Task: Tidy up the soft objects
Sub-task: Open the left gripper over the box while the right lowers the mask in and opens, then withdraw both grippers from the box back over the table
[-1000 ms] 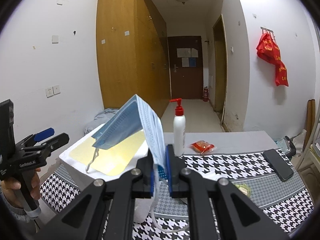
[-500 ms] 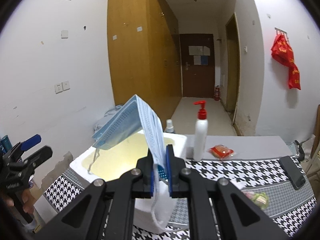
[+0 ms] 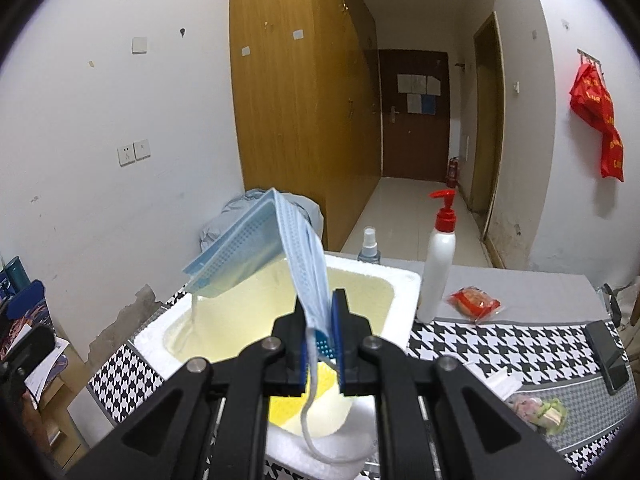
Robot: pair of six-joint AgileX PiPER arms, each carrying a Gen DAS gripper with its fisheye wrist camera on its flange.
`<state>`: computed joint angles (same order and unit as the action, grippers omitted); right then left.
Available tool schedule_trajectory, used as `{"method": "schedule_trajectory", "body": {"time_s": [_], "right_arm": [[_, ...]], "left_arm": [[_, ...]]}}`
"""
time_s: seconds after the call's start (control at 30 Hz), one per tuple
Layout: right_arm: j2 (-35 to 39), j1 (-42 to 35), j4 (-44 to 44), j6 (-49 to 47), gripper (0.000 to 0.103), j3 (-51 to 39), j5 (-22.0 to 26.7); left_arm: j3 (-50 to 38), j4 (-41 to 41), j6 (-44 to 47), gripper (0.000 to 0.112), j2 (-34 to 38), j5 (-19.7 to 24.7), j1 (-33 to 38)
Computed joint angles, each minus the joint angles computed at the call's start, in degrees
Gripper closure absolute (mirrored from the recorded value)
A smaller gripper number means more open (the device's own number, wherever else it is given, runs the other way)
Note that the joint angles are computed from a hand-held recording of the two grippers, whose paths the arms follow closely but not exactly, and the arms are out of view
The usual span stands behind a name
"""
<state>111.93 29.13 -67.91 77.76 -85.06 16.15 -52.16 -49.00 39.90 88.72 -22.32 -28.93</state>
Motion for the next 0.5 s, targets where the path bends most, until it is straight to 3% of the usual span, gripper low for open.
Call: {"method": "schedule_trajectory", "body": {"time_s": [0.03, 0.13, 0.2, 0.27, 0.43, 0.5], "right_arm": [[0.21, 0.0, 0.51, -0.45, 0.088, -0.23, -0.01], [1.39, 0.12, 4.7, -4.89, 0.059, -2.02, 0.45], [2.07, 0.36, 4.4, -4.78, 0.055, -2.83, 0.61], [3.05, 0.5, 7.87, -8.57, 0.04, -4.52, 1.02], [2.94, 0.47, 8.84, -9.83, 0.027, -5.23, 0.94], [1.88, 0.04, 8.1, -8.55, 0.026, -4.03, -0.19]], "left_arm": [[0.08, -0.8, 1.01, 0.01, 0.12, -0.04, -0.13], [0.04, 0.48, -0.02, 0.01, 0.38, 0.98, 0.2], [0.02, 2.95, -2.32, 0.01, 0.65, 1.01, 0.72], [-0.62, 5.92, -4.7, 0.01, 1.17, 1.49, 1.43], [-4.82, 13.44, -11.57, 0.01, 3.65, 5.02, 3.47], [-6.56, 10.17, -7.92, 0.01, 4.6, 5.77, 3.12]]}}
